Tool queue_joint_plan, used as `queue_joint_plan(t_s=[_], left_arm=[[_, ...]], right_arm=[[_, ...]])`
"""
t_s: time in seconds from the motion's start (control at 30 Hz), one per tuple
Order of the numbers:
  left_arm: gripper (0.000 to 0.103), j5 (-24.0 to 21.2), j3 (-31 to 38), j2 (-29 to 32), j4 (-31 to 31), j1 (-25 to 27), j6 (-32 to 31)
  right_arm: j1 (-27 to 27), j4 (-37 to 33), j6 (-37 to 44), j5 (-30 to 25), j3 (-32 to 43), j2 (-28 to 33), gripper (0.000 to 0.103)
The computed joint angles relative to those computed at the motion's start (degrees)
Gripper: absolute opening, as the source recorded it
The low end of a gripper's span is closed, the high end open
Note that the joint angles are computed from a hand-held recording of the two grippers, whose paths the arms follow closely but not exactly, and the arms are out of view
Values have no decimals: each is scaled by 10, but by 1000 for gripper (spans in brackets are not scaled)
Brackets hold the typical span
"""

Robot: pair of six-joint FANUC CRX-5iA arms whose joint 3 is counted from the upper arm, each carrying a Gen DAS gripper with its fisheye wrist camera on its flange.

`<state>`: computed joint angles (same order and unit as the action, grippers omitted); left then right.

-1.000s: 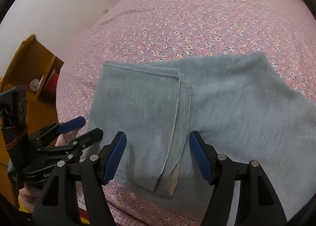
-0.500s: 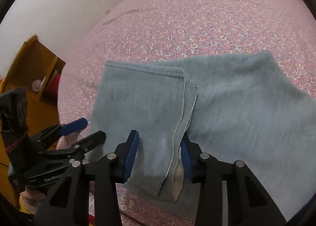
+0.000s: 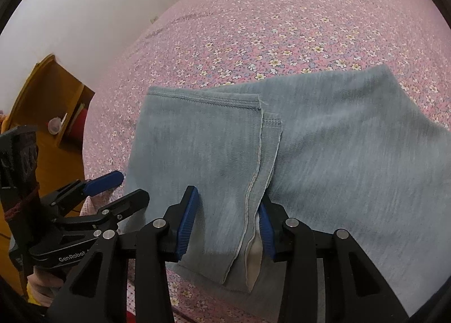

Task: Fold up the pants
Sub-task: 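Move the right gripper to the folded pants edge and close on it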

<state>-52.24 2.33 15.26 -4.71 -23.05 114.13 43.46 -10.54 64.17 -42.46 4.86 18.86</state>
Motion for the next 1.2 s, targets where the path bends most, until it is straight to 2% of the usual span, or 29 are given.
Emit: queue_joint_plan(t_s=[0.1,0.2,0.33,0.47,0.57,0.6,0.7,0.87,1.03,1.2], left_arm=[[72,0,0,0,0,0,0],[73,-1,1,1,0,-1,2],[73,4,-1,-1,5,-1,3],[73,12,-7,-7,15,3,2],[72,15,-8,-8,17,1,0],[72,14,-7,-7,16,1,-2],[73,7,-1,1,15,-3,-6],[73,3,6,10,15,-7,-7],[73,6,8,14,18,-7,-8],[72,6,13,18,19,-9,-5]], right_arm=[[9,37,-25,-2,-8,-2,17],[0,7,-18,4,-10,-9,10],[-5,-18,-6,28,-31,-34,8],[-3,-31,13,44,-45,-56,8],[-6,-47,38,28,-31,-49,9],[-5,-40,31,17,-24,-42,11],[-5,-23,-1,-19,-1,-13,25],[-24,-75,25,-12,7,-6,27],[-28,-94,40,-9,10,-6,37],[-26,-96,38,-7,8,-10,38]])
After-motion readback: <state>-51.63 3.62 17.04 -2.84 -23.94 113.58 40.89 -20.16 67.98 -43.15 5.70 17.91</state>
